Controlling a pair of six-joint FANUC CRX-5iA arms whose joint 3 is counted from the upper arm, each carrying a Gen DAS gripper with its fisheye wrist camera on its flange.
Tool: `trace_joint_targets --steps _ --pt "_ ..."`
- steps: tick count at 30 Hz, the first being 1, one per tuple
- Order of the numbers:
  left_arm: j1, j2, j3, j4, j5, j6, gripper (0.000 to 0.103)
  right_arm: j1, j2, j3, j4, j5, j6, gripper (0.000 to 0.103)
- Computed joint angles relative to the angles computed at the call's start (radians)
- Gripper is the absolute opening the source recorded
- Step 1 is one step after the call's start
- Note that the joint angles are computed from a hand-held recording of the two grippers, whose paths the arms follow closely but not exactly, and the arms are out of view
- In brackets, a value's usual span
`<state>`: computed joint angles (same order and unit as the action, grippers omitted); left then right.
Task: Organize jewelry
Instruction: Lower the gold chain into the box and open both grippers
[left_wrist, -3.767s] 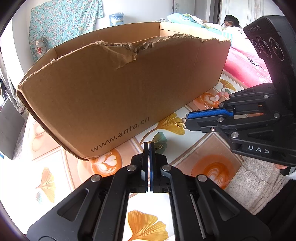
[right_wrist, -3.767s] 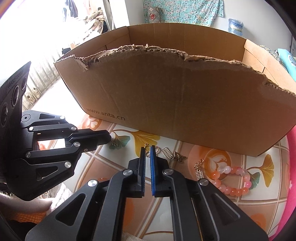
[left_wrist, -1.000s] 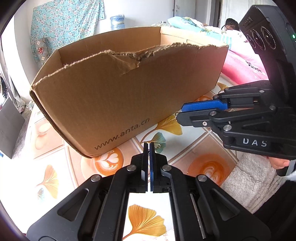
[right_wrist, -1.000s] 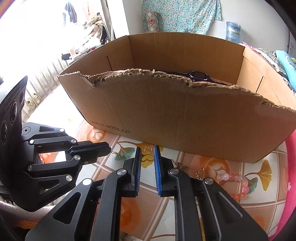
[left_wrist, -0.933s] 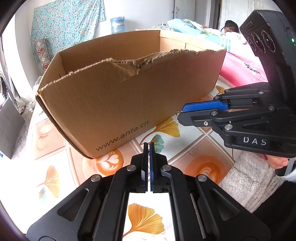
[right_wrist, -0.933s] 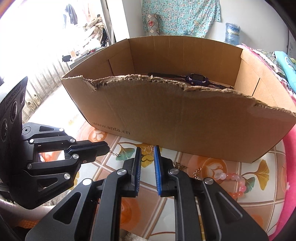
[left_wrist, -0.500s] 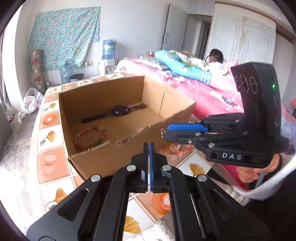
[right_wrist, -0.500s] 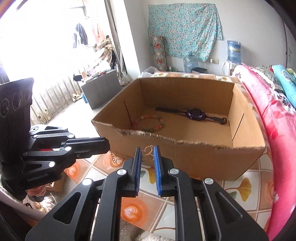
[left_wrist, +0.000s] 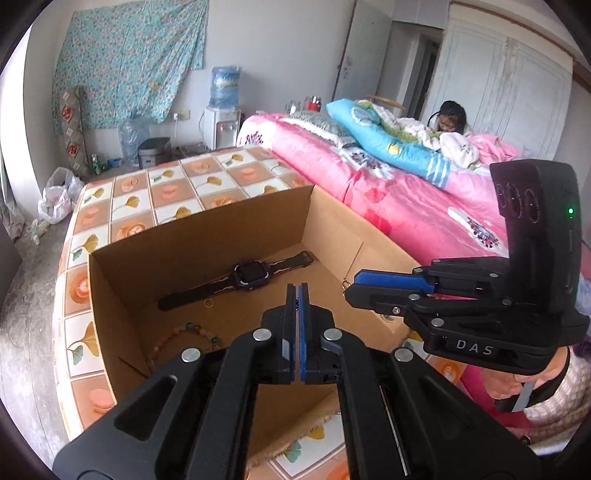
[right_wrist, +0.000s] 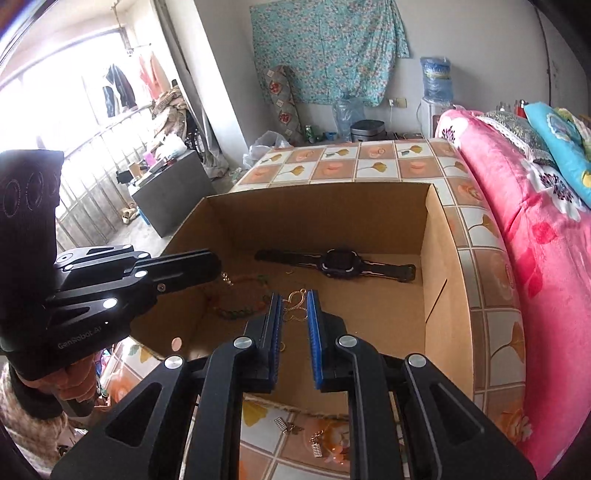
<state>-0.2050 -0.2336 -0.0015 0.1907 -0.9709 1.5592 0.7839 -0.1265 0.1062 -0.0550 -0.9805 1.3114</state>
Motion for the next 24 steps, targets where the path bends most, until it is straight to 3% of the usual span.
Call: trace_joint_targets --steps 8,11,13,24 --pt "0.008 0.126 0.093 -0.051 -0.076 0.084 0.001 -0.024 0.116 0.075 0.029 -0.047 -0.045 0.015" --pt "0.006 0.144 0.114 -0.072 -0.087 0.113 0.01 -0.027 0.119 0.073 0.027 -0.037 -0.044 0.018" --pt "0.002 0.141 0.116 -0.089 -0.089 0.132 0.018 -0.023 0.11 0.058 0.032 -0.02 -0.049 0.022" --pt "-0.03 0.045 0.088 -0.183 -0.061 0.198 0.03 0.008 0.015 -0.029 0.07 0.053 -0.109 0.025"
